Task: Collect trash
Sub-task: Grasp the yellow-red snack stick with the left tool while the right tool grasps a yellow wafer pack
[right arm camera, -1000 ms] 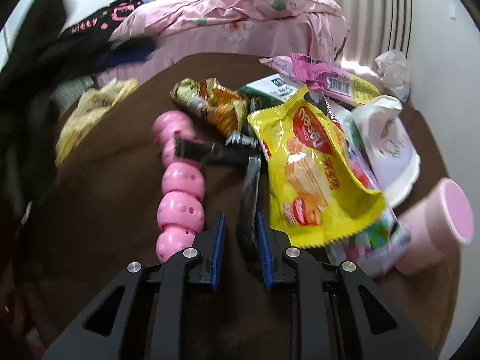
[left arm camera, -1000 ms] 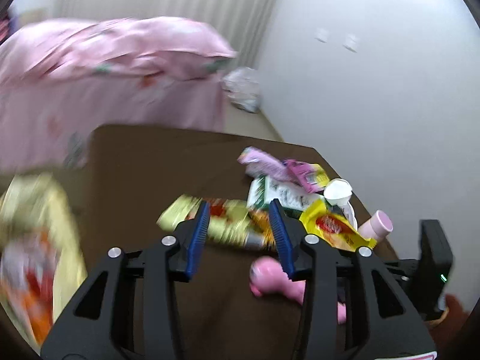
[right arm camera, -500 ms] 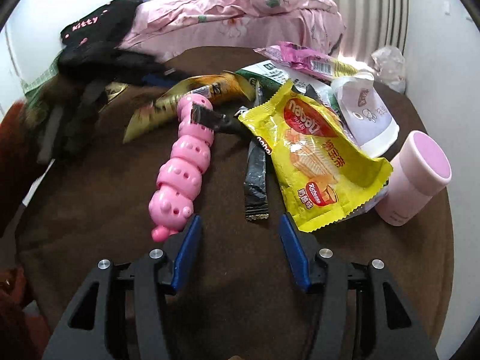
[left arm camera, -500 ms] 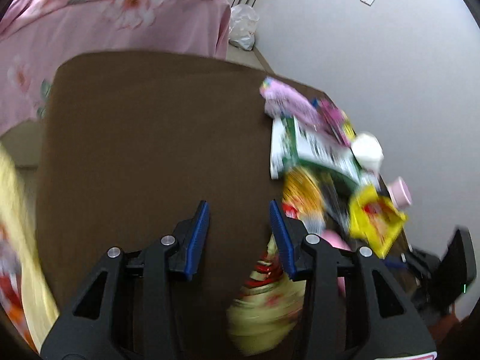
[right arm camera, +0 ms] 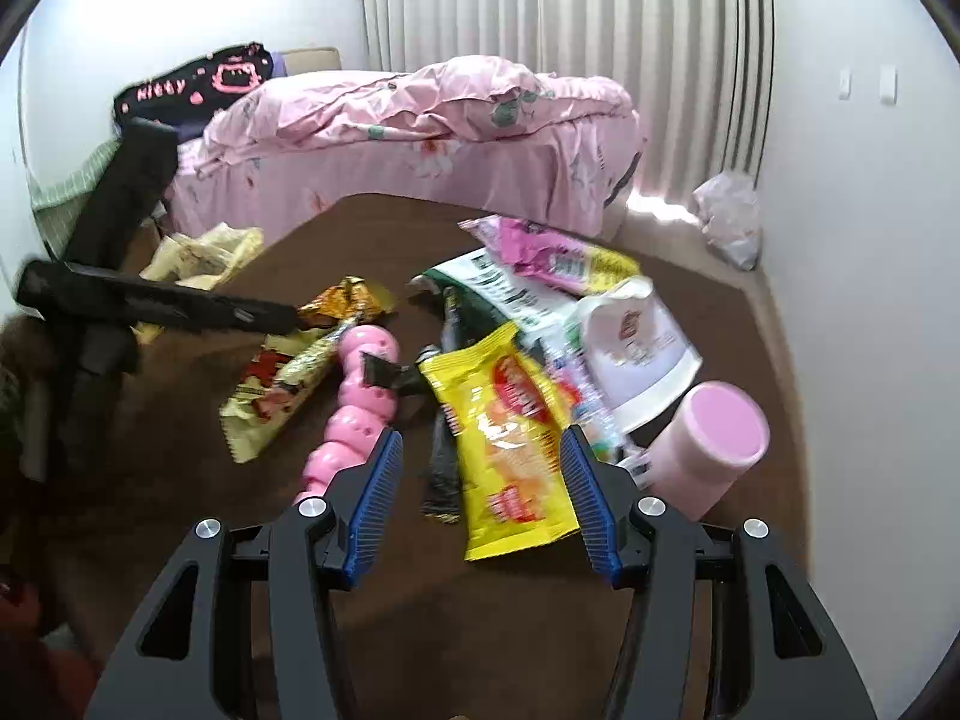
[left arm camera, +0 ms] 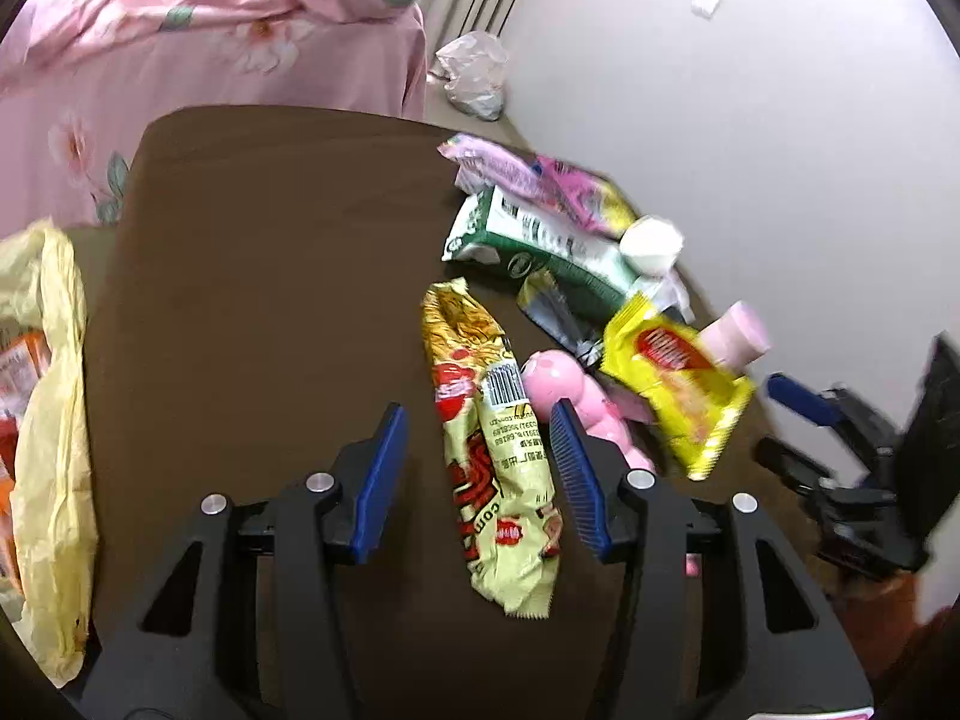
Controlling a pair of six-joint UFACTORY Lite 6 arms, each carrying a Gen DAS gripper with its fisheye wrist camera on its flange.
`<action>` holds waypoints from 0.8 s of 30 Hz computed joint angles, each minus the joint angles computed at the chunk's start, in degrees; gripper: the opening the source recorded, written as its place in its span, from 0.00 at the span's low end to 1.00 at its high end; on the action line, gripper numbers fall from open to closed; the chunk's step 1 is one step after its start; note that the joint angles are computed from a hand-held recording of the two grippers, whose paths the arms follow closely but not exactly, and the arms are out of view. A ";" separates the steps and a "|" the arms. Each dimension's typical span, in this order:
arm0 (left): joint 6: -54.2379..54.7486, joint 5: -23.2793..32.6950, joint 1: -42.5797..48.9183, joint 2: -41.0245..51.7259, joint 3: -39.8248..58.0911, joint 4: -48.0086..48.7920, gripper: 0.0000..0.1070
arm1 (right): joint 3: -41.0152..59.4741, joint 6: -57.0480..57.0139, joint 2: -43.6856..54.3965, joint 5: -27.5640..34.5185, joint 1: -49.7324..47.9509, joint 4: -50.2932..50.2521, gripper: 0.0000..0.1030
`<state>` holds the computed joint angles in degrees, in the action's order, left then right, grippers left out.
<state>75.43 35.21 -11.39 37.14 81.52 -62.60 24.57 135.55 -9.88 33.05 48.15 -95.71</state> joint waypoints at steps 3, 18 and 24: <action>-7.43 -3.55 -3.38 2.38 1.73 5.82 0.34 | -0.10 6.72 2.19 -3.51 -1.48 -5.59 0.44; 2.99 -3.06 7.01 -6.74 -10.59 -0.98 0.27 | 22.17 18.24 28.18 -13.73 -16.82 -30.85 0.37; 6.89 -3.21 8.85 -8.20 -13.21 -4.97 0.30 | 27.80 15.61 32.44 -16.60 -18.14 -27.68 0.37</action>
<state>82.31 32.00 -2.54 28.95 68.31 -67.57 52.38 151.17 22.56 16.45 30.01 -123.39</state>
